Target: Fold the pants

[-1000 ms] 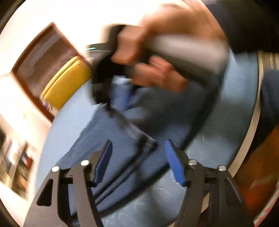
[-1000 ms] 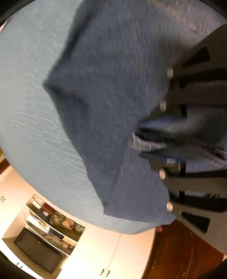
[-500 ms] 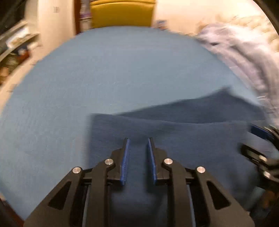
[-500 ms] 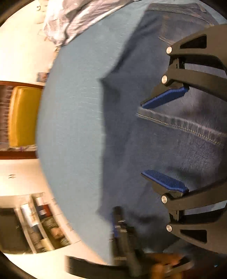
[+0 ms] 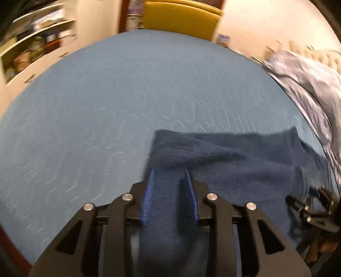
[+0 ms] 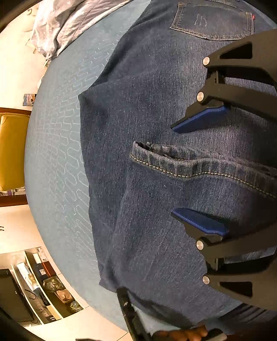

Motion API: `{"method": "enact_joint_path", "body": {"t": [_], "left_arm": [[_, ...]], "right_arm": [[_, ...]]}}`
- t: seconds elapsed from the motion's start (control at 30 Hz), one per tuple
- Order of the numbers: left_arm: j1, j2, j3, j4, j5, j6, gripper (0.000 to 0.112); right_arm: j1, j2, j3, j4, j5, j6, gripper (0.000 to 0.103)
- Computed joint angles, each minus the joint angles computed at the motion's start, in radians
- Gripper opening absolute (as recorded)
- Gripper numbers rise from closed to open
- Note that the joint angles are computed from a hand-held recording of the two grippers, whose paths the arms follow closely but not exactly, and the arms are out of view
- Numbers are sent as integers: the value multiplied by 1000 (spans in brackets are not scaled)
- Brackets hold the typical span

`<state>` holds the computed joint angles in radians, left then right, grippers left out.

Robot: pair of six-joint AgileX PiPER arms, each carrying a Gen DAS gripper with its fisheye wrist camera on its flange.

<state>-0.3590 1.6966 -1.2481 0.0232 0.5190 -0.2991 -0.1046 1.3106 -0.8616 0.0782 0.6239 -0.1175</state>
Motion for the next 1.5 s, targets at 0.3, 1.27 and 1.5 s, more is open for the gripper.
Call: {"method": "enact_joint_path", "body": {"t": [0.3, 1.27, 1.5], "left_arm": [[3, -460, 414, 93, -74, -237, 82], [-103, -67, -27, 152, 109, 10, 25], [-63, -4, -113, 82, 173, 54, 35]], "right_arm": [[181, -183, 16, -254, 69, 392, 88], [278, -137, 155, -298, 2, 478, 95], [236, -129, 111, -253, 36, 389, 93]]}}
